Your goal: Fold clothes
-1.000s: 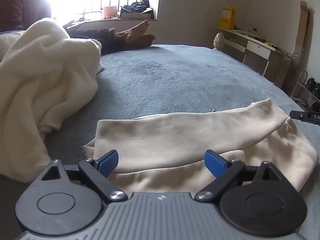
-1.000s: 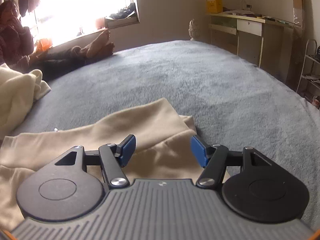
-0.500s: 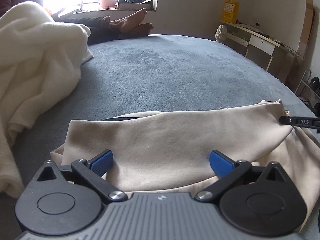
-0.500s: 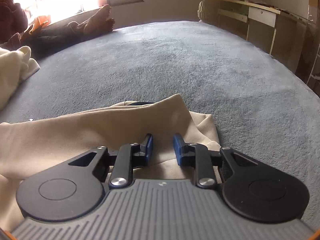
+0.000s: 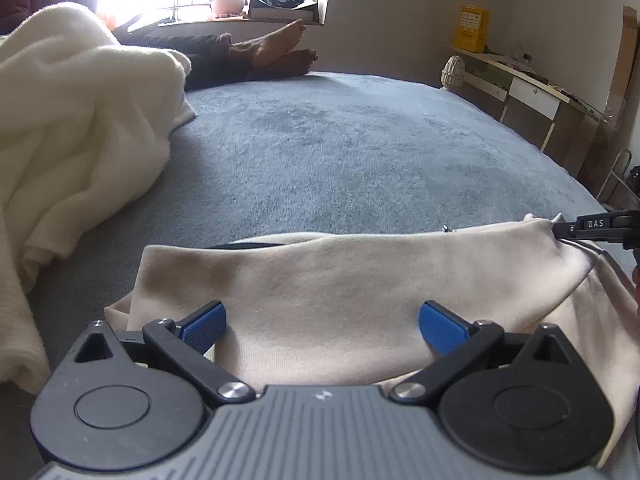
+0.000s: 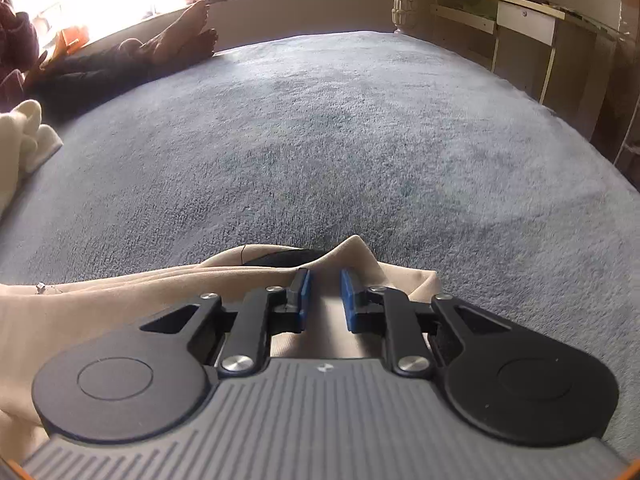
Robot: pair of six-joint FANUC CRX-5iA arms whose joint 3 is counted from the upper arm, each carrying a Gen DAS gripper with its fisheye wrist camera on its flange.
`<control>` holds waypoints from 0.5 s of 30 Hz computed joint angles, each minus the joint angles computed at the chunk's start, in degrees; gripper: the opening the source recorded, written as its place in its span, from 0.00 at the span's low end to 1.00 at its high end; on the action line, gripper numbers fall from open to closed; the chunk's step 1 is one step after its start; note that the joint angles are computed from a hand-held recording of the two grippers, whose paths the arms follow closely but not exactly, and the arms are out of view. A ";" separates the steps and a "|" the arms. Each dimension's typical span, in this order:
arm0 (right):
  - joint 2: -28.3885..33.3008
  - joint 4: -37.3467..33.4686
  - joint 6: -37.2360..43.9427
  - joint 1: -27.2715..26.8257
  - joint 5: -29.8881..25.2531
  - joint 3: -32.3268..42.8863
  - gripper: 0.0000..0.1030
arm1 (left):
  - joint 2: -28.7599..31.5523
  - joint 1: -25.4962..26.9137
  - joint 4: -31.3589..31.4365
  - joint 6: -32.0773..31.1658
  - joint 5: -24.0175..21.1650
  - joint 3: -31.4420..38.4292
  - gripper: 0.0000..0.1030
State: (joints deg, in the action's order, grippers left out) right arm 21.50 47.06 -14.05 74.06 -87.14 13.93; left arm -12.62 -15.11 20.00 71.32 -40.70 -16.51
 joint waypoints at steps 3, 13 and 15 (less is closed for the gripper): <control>-0.91 2.05 -2.35 0.10 1.33 -1.30 0.14 | -0.99 0.14 3.04 -3.17 3.47 -1.64 1.00; -2.79 2.72 -7.03 -0.03 4.82 -5.07 0.13 | 2.77 -0.18 -2.94 3.66 0.29 2.04 1.00; -2.87 4.60 -6.59 1.32 2.27 -4.15 0.13 | 2.66 -0.03 -2.71 3.26 0.33 1.88 1.00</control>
State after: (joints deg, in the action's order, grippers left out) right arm 18.63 51.66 -20.64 75.38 -84.86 9.78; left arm -9.97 -15.13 17.29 74.58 -40.37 -14.63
